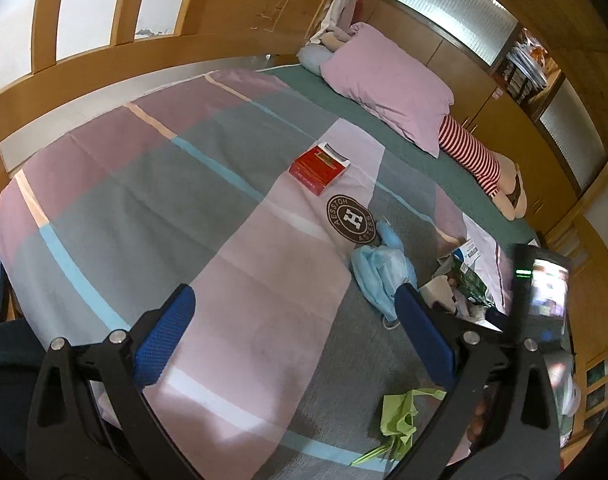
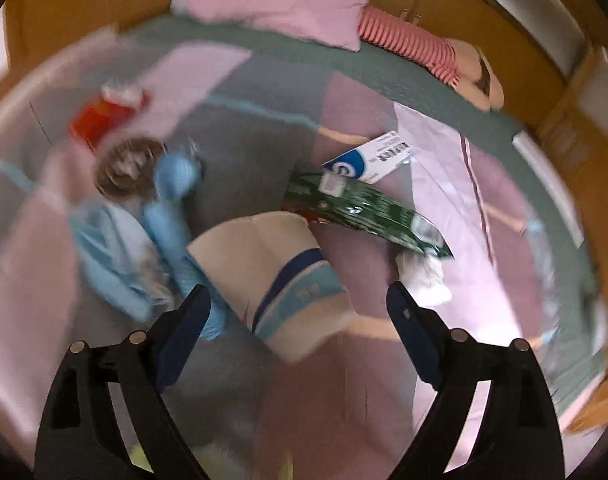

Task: Collect trash
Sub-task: 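Grasp the white paper cup with the right tool while the left tool grasps the green paper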

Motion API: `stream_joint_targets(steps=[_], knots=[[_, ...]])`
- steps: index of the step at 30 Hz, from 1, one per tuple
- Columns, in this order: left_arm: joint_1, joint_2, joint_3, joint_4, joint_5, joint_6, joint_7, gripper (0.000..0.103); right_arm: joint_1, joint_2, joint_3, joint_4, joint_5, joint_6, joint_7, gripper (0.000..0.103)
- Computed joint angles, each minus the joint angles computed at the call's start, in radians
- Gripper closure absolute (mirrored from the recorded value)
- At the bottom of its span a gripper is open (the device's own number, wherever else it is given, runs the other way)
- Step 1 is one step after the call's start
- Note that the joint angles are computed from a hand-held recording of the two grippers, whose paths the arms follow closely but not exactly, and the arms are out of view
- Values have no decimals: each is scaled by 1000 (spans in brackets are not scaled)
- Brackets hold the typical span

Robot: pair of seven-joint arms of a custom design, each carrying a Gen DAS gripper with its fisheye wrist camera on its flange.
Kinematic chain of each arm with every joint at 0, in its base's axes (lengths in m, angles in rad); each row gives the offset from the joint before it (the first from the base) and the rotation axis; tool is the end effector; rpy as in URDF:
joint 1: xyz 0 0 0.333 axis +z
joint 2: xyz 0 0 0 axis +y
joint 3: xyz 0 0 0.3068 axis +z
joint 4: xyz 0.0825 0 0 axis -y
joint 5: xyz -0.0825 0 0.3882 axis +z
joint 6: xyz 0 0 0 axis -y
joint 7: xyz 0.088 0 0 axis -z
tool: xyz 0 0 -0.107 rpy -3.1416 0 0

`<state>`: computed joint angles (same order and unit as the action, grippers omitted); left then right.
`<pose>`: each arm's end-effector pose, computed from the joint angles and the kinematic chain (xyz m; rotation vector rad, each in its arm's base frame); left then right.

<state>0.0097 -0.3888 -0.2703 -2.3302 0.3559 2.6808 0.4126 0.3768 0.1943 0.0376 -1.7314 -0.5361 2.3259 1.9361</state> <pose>0.4689 -0.1498 0.5544 -2.2849 1.1805 -0.9112 0.6052 0.2545 0.4986 -2.3184 1.6393 -0.8277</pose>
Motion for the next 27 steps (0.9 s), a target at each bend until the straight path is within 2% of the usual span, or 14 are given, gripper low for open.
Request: stream_joint_targets(steps=[2,4,7,15,21,24,27], knots=[[3,2,-6,5,11,-6,-3,4,8,41,0,27,-9,-32,-5,27],[4,3,-7,6,16,-7,-7,4,17,34,-13,1,-50,2,40,33],[2,2,-3,2,9,-3,-20,4,1,10,-10,-37,-23,53,19,34],[-11,10,11,4,-22,-4,8,4,-80,-181,14,-235,295,195,-54,35],[-28,31,17,23,-34,-24,52,4,-99,-411,6,-460,594,287,-56,35],[-58,54,37,37,-74,-29,115,4,-107,-489,4,-533,654,279,-38,35],[-47,51,23,34,-53,-14,105,4,-118,-586,1,-630,694,310,8,35]])
